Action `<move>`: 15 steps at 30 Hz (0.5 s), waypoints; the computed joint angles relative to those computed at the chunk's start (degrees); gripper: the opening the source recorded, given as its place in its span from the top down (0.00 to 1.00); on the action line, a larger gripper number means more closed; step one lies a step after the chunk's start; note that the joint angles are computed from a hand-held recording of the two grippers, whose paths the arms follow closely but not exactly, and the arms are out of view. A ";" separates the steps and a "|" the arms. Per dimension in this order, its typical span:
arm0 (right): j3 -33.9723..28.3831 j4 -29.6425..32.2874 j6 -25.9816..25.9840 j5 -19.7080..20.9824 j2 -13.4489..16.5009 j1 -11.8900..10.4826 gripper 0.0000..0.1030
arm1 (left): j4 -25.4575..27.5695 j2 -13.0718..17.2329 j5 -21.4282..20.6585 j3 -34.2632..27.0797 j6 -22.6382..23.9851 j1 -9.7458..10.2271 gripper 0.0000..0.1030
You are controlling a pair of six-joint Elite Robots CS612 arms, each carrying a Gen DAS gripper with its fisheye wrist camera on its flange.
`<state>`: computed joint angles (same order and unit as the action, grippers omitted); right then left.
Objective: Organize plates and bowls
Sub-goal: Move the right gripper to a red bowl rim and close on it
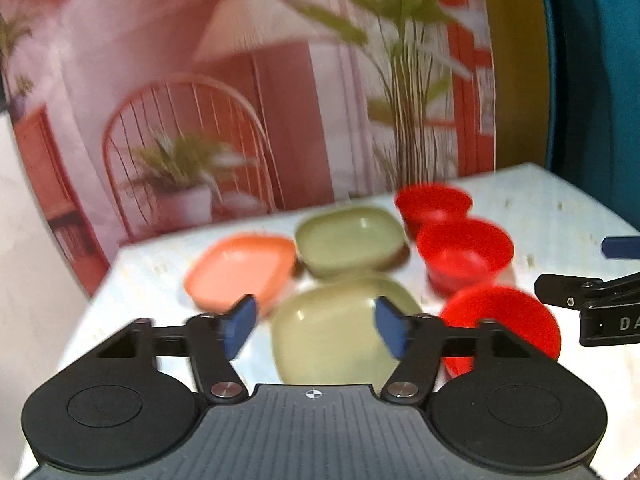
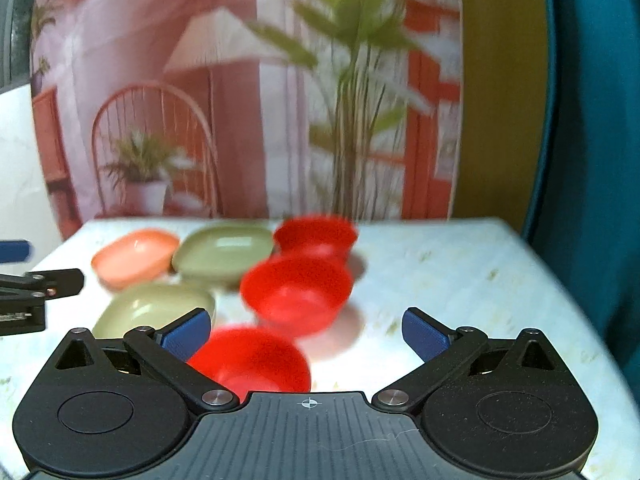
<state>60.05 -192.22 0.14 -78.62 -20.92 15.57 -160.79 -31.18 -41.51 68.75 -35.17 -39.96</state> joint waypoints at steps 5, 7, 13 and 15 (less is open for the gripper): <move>-1.09 5.16 1.14 1.59 0.70 -0.40 0.05 | 1.14 0.30 -5.11 0.24 -3.15 1.08 0.59; -1.39 6.30 0.38 0.97 0.86 -0.35 0.06 | -0.42 0.62 -6.02 0.40 -2.70 1.23 0.62; -2.11 8.79 -0.16 2.02 1.21 -0.64 0.10 | -3.44 1.25 -9.63 0.01 -1.42 1.47 0.63; -2.22 9.10 -0.62 2.38 1.27 -0.77 0.11 | -2.91 1.33 -11.06 -0.36 -2.03 1.60 0.63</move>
<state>57.83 -183.12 -0.48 -76.24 -19.65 14.80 -163.70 -29.85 -52.57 68.39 -37.21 -38.36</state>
